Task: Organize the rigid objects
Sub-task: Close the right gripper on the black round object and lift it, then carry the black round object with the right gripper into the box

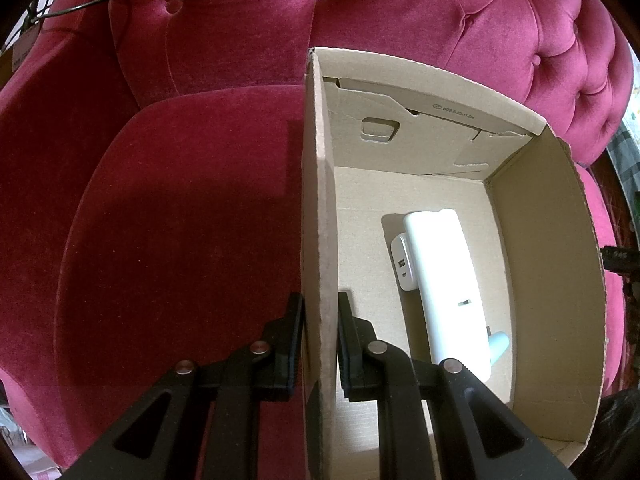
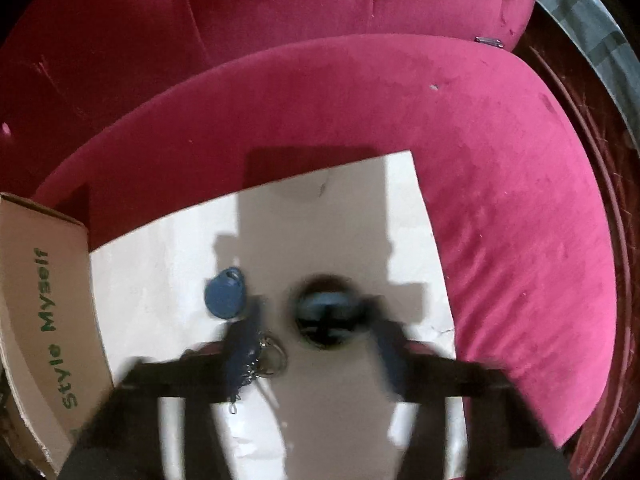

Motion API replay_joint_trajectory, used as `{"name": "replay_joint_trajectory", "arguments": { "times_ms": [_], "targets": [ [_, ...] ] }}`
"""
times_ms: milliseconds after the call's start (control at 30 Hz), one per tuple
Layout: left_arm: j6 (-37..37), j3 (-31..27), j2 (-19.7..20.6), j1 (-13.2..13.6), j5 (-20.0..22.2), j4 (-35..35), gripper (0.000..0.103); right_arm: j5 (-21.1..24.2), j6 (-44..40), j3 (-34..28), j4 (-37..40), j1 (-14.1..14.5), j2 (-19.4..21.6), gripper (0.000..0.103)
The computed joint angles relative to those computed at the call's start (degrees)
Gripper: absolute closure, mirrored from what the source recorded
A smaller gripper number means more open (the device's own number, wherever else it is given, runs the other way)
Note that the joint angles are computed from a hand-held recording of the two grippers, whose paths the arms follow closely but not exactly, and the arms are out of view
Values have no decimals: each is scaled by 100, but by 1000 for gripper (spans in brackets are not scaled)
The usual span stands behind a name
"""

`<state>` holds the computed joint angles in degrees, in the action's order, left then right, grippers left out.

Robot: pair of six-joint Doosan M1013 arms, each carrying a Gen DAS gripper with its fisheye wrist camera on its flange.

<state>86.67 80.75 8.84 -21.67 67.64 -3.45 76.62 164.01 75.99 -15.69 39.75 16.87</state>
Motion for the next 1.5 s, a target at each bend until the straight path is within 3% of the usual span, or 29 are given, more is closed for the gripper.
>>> {"name": "replay_joint_trajectory", "arguments": {
  "times_ms": [1033, 1333, 1500],
  "targets": [
    [20, 22, -10, 17, -31, -31, 87, 825, -226, -875, -362, 509, 144, 63],
    [-30, 8, -11, -29, -24, 55, 87, 1317, -592, -1681, -406, 671, 478, 63],
    [-40, 12, -16, -55, -30, 108, 87, 1364, -808, -2080, -373, 731, 663, 63]
  ]
}}
